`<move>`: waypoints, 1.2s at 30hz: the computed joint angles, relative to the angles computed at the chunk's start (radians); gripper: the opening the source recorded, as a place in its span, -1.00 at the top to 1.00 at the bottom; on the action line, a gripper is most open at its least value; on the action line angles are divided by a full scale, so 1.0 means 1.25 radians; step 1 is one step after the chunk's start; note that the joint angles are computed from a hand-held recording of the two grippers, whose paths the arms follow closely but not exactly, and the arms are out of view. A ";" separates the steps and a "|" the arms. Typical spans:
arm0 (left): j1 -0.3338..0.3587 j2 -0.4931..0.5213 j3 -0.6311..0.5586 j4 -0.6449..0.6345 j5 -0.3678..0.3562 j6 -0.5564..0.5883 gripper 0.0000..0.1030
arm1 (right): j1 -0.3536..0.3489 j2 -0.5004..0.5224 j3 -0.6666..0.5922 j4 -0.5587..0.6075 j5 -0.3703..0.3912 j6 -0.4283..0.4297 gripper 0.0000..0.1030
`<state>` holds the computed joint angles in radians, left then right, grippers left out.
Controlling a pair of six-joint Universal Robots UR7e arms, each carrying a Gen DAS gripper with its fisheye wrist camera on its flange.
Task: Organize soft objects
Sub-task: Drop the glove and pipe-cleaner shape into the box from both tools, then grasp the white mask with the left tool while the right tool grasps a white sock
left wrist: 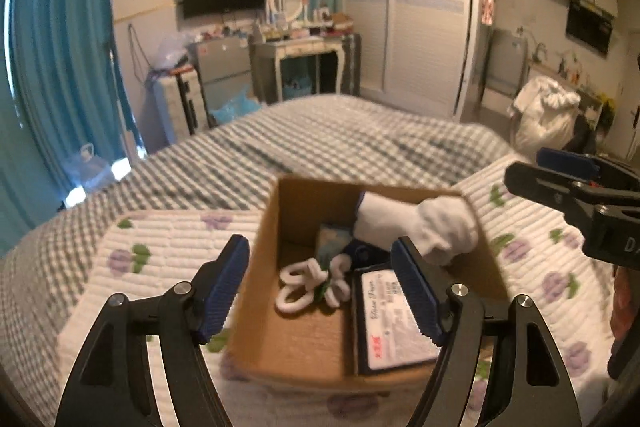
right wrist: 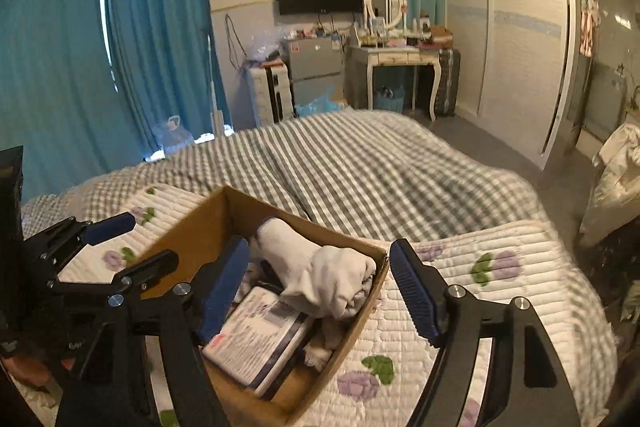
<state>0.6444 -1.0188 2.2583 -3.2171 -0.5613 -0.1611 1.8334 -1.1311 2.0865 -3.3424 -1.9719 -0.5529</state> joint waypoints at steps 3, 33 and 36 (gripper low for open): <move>-0.076 -0.066 0.041 0.062 0.050 -0.051 -0.45 | 0.049 -0.062 0.040 -0.001 -0.018 0.003 -0.42; -0.084 -0.216 0.260 0.258 -0.015 -0.277 -0.64 | 0.031 0.068 0.297 -0.162 -0.116 0.099 -0.99; -0.046 -0.174 0.253 0.264 -0.022 -0.272 -0.64 | 0.002 0.111 0.279 -0.162 -0.116 0.097 -0.74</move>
<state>0.5874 -1.2364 2.5745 -2.8868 -0.5891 -0.5012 1.8362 -0.9922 2.4350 -3.5443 -2.1168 -0.4321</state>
